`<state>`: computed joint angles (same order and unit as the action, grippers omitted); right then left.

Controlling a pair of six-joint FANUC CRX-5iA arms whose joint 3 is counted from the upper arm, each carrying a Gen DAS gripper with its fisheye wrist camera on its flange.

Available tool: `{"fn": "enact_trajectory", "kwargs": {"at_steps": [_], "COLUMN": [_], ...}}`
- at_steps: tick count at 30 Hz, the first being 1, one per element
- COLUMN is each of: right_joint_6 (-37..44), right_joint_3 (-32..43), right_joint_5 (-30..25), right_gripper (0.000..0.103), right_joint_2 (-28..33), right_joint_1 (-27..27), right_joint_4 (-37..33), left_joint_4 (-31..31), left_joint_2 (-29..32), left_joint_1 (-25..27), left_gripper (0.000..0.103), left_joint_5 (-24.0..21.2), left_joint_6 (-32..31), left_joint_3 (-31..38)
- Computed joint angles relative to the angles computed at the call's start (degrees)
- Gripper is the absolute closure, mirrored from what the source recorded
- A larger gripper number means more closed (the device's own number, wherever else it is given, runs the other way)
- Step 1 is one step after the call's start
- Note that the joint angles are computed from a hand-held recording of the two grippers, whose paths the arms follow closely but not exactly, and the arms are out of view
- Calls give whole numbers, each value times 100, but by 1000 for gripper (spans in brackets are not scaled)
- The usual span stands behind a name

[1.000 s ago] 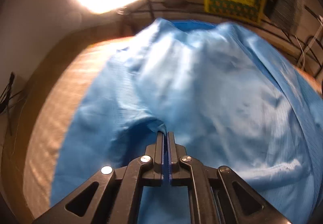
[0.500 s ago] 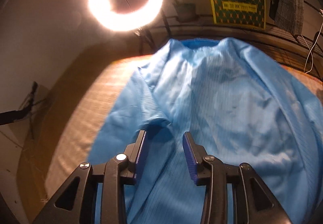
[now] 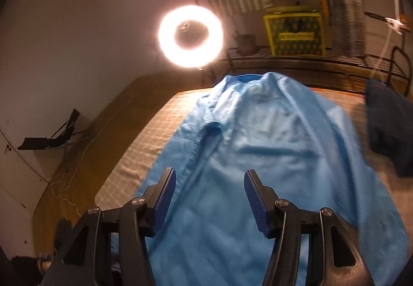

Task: Fold large clothes
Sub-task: 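Open both tools and pull them back from the coat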

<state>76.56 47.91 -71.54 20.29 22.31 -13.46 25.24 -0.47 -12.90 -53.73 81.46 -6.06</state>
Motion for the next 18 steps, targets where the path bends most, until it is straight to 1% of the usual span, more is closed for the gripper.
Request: {"fn": "enact_trajectory", "kwargs": {"at_steps": [2, 3, 4, 5, 7, 10, 14, 16, 18], "right_joint_6": [-59, -125, -201, -269, -448, -710, -769, -765, -777], "right_joint_3": [-582, -844, -1121, -1354, -1793, -2262, -2804, -3016, -3153], "right_joint_5": [176, 258, 343, 418, 550, 635, 651, 585, 528], "right_gripper": [40, 40, 39, 39, 40, 39, 39, 36, 33], "right_joint_2": [-412, -584, -765, -919, -1194, -1481, -1811, -1928, -2012], "right_joint_1": [-97, -140, -200, -262, -435, -659, -905, -1061, -1229], "right_joint_4": [85, 150, 203, 228, 274, 433, 748, 876, 854], "left_joint_4": [-81, -75, -47, -15, -22, -33, 45, 127, 123], "left_joint_2": [-53, -63, -60, -46, 37, 282, 674, 846, 1039], "left_joint_1": [-72, -105, -132, -187, -345, -596, -914, -1038, -1156], "left_gripper": [103, 101, 93, 79, 63, 63, 63, 63, 63], "left_joint_5": [112, 169, 207, 260, 330, 243, 137, 107, 37], "left_joint_6": [119, 131, 118, 110, 101, 24, -88, -176, -234], "left_joint_3": [70, 87, 103, 135, 271, 615, 1044, 1197, 1425]}}
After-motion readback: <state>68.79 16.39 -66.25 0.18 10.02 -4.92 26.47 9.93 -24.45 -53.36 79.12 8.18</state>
